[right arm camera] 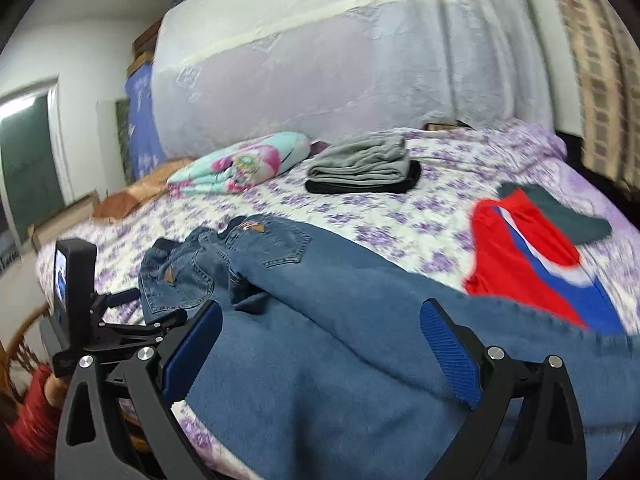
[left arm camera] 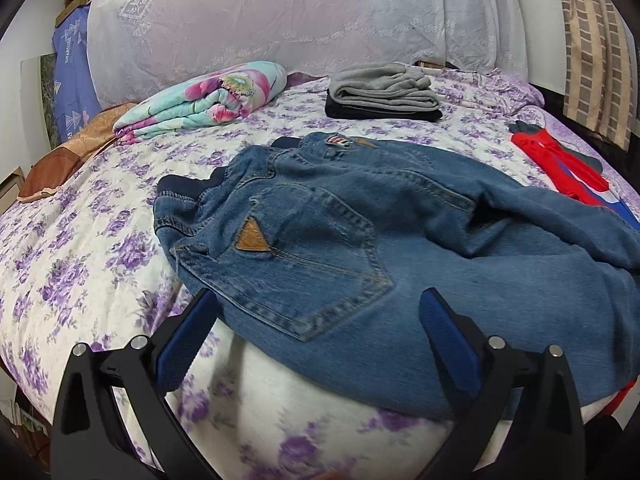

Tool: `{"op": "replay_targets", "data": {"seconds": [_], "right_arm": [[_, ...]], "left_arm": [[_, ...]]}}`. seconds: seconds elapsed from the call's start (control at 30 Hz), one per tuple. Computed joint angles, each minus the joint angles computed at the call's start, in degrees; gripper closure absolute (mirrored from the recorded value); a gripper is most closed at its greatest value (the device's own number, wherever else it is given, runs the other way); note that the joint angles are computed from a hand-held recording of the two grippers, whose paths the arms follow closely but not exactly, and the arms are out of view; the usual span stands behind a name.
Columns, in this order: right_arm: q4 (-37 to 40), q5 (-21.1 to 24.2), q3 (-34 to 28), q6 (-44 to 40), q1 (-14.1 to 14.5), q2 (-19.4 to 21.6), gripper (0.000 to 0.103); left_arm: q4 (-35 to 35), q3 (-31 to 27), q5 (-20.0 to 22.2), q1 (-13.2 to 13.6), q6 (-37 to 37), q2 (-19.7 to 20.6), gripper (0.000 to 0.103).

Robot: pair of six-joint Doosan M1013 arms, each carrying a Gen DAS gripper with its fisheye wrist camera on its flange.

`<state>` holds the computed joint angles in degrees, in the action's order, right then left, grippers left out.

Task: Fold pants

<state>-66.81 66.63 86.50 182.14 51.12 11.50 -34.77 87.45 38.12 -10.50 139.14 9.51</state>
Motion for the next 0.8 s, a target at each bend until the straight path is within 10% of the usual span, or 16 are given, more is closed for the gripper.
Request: {"op": "replay_targets", "data": {"seconds": [0.53, 0.8], "right_arm": [[36.1, -17.1, -19.6, -48.8, -19.2, 10.1, 0.003], [57.4, -12.3, -31.0, -64.6, -26.7, 18.9, 0.003]], "left_arm": [[-2.7, -18.8, 21.0, 4.5, -10.7, 12.9, 0.005], [-4.4, -23.0, 23.8, 4.0, -9.9, 16.5, 0.004]]}}
